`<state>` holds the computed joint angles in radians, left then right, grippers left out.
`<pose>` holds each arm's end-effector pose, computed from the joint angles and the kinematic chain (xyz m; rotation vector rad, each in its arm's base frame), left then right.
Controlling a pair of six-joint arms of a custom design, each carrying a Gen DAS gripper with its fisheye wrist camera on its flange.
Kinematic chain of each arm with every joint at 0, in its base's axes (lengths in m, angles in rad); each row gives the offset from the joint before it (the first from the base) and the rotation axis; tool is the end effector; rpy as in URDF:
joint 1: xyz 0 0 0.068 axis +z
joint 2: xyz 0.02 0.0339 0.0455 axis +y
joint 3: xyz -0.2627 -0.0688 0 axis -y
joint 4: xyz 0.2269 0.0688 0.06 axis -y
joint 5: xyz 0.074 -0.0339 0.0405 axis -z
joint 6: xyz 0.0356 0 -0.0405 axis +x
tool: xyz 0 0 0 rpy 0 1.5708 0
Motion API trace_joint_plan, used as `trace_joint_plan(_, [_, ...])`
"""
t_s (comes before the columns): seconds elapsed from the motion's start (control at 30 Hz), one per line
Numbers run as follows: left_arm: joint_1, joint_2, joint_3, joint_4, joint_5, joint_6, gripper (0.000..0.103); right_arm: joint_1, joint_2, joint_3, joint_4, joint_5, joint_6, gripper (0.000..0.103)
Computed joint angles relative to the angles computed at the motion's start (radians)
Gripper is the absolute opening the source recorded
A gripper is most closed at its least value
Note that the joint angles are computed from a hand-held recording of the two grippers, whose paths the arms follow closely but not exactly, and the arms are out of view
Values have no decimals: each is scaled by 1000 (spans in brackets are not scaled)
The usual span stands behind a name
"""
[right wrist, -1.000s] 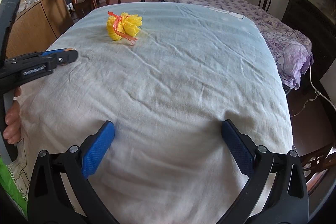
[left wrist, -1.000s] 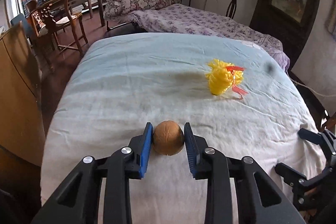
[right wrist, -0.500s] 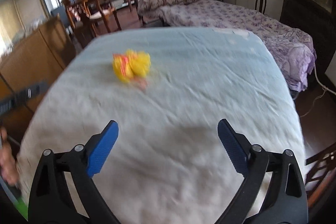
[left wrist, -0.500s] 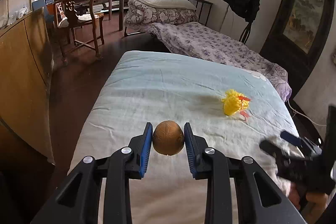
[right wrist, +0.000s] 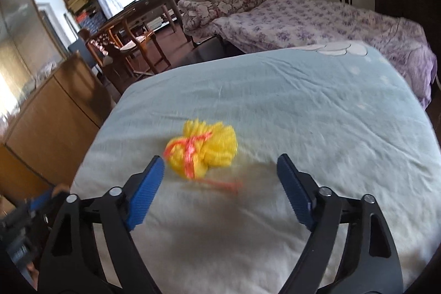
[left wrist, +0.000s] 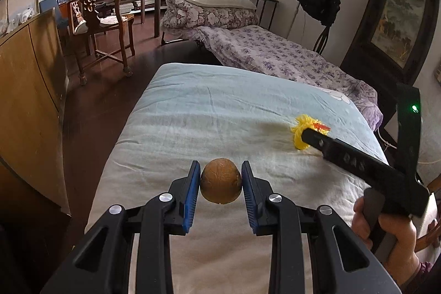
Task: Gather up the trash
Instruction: 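Grasp the brown round ball with the left gripper while the right gripper grasps the yellow toy, then carry the ball and yellow toy to the red wastebasket and release both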
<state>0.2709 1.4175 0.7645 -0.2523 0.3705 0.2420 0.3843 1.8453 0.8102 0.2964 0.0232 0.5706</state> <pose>0.2566 0.0579 0.1986 0.1208 2.4029 -0.2247 0.3152 0.1266 0.1281 0.2309 2.3422 0.4536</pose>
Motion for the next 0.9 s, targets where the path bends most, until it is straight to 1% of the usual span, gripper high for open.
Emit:
trace_joint_plan(0.03, [-1,3,2,0,-1,-1,30,-8,9,4,10,-18,4,72])
trace_joint_plan(0.1, [-6,9,2,1,-7,-1,30,-19,18,4,22,-58,-2,54])
trace_joint_plan(0.13, [-8,11,2,0,-8,0,30,-29,25,2,31,-84,-10,38])
trace_joint_plan(0.2, [-8,16,5,-4,-5,2,30,-23,16,-9,39,-79,-17,29])
trace_joint_plan(0.33, [-4,-3,-5,-8,8,9,30,10,-39,-50,32,-12,-20,27])
trace_joint_plan(0.47, [16,-32,-14,-26,40,17,30,13,-146,-125,23,-18,15,27])
trace_joint_plan(0.6, [45,-103,-44,-45,84,29,30,39,-322,-245,15,10,32,27])
trace_joint_plan(0.7, [88,-171,-72,-81,135,54,30,77,-463,-331,-9,52,61,27])
trace_joint_plan(0.83, [171,-281,-117,-154,218,110,30,165,-670,-441,-63,140,108,27])
trace_joint_plan(0.9, [199,-330,-140,-191,249,130,30,216,-750,-479,-93,187,127,27])
